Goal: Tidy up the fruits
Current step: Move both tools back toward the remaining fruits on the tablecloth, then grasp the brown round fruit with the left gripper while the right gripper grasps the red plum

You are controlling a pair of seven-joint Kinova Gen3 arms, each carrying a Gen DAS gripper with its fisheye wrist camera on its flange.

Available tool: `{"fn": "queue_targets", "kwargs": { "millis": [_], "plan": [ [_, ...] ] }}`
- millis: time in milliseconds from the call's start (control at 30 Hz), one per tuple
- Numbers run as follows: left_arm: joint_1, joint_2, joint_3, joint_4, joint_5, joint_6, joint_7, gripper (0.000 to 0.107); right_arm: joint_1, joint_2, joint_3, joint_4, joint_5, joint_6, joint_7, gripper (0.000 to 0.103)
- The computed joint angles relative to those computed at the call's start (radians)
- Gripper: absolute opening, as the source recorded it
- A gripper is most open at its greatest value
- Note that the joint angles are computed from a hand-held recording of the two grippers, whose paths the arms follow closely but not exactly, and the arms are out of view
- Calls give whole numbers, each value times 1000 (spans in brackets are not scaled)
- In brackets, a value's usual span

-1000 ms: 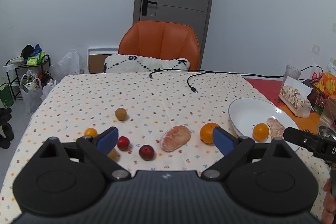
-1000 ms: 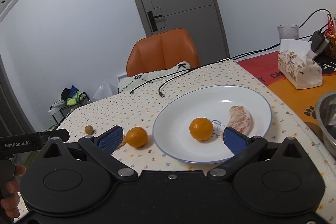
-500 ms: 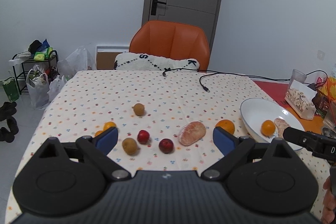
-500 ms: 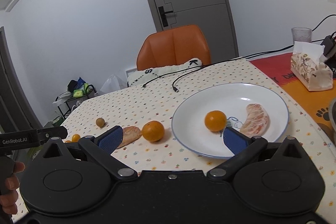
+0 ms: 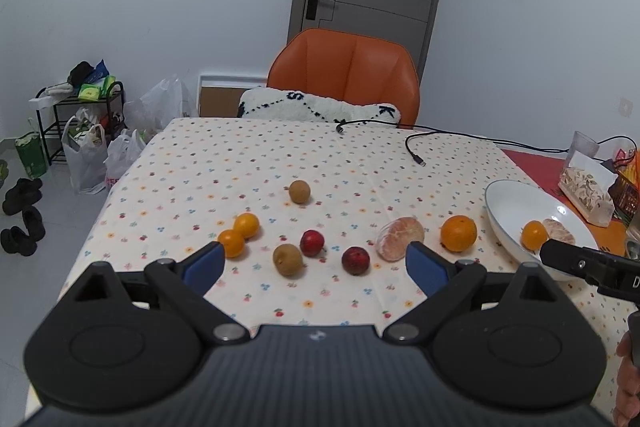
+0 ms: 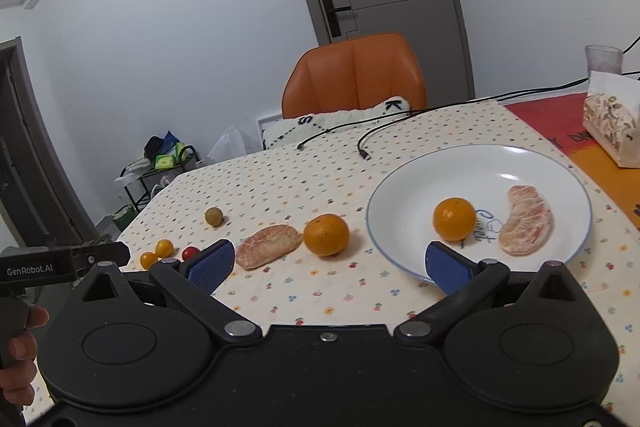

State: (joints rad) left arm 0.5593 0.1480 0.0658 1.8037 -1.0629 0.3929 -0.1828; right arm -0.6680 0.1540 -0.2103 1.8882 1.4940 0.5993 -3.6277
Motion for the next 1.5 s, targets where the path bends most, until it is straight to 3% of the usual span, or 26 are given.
{"fn": "queue_targets", "kwargs": {
  "millis": [467, 700, 1033, 1233, 1400, 1500],
  "plan": [
    [-22, 5, -33, 48, -99, -47, 130, 93, 2, 45, 21, -48, -21, -100, 91, 103],
    [-44, 20, -44, 48, -64, -86, 98, 82, -4, 82, 44, -106, -128, -163, 241, 86],
    [-63, 58, -81, 29, 129, -170, -96, 62, -18, 137, 106, -182, -337, -276, 478, 62],
    [-106, 88, -60, 5, 283, -196, -264, 56, 28, 187, 73, -251, -533, -306, 698, 48],
    [-139, 113, -42, -18, 394, -202, -378, 53, 42, 224, 62, -298, -651, -310, 828, 45],
    [-152, 127, -34, -33, 450, -201, -439, 51, 57, 246, 47, -330, -723, -303, 913, 38]
  ]
}}
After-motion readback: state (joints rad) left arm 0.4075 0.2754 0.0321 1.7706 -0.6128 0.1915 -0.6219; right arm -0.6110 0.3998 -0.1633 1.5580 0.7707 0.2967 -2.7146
